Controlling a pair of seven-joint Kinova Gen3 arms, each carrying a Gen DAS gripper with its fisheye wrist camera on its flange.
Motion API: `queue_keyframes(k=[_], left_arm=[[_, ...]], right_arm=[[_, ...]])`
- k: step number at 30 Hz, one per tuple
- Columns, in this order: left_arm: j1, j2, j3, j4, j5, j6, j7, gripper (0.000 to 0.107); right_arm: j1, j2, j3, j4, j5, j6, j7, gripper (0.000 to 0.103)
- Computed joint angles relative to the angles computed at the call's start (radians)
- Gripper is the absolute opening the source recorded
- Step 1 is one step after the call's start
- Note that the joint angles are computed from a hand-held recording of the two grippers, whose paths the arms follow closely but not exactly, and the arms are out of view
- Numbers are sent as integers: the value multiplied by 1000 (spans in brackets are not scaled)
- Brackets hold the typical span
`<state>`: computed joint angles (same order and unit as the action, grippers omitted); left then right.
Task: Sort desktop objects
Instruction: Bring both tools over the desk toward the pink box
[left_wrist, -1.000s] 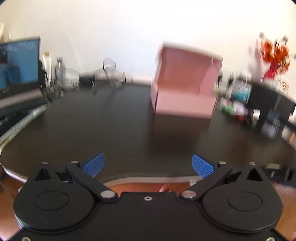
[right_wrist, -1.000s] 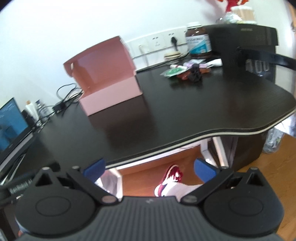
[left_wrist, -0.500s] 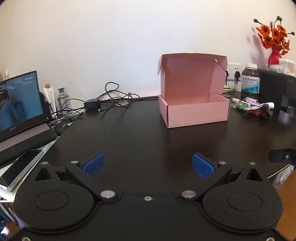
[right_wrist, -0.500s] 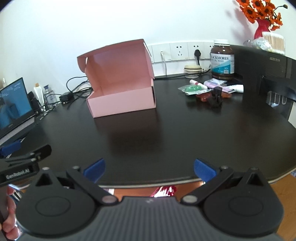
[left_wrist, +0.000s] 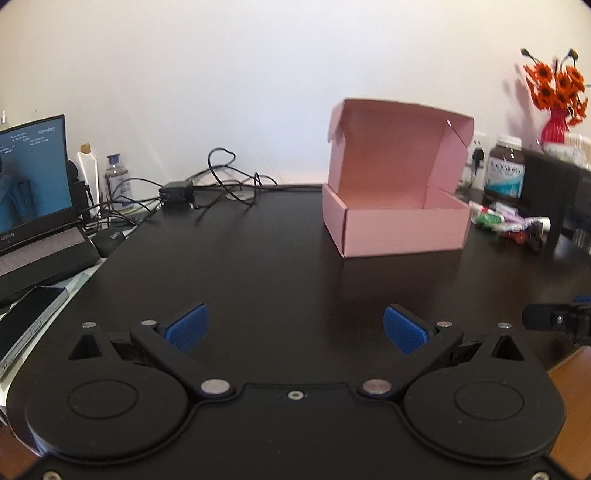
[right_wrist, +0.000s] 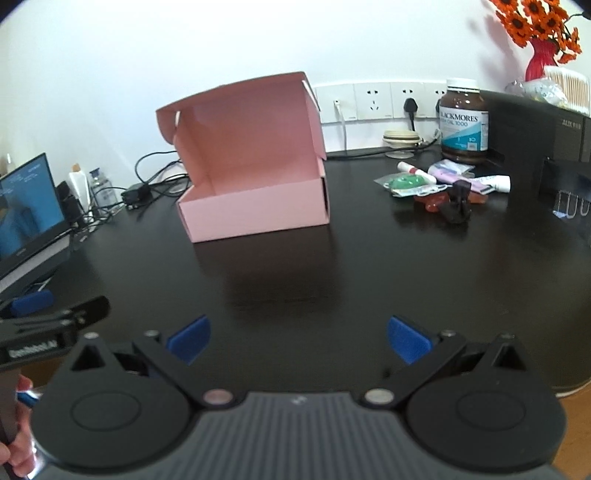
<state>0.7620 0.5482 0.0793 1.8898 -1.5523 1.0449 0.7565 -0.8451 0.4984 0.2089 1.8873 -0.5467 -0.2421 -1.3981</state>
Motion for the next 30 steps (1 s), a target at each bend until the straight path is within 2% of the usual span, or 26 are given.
queue_keyframes(k=[2, 4, 7, 11, 14, 17, 23, 30], left_arm=[[1, 4, -4, -3, 0, 12, 19, 103], [-9, 1, -4, -7, 6, 1, 22, 103], [-37, -6, -2, -24, 39, -37, -19, 103], [-27, 10, -23, -44, 55, -29, -31, 103], [-14, 27, -36, -59, 58, -10, -43, 103], [-25, 31, -40, -75, 68, -26, -75, 103], [-37, 34, -65, -96, 77, -53, -100, 103], [-30, 62, -85, -137, 64, -17, -170, 103]], right_arm=[[-4, 10, 17, -23, -4, 32, 10, 102], [53, 11, -33, -43, 47, 65, -12, 102], [136, 17, -117, -50, 133, 55, -67, 102], [162, 29, -153, -37, 215, -7, -92, 102], [117, 41, -113, -28, 202, -52, -65, 102], [82, 53, -79, -28, 165, -83, -20, 102], [172, 67, -161, -54, 205, -96, -17, 102], [155, 92, -144, -73, 180, -140, 31, 102]])
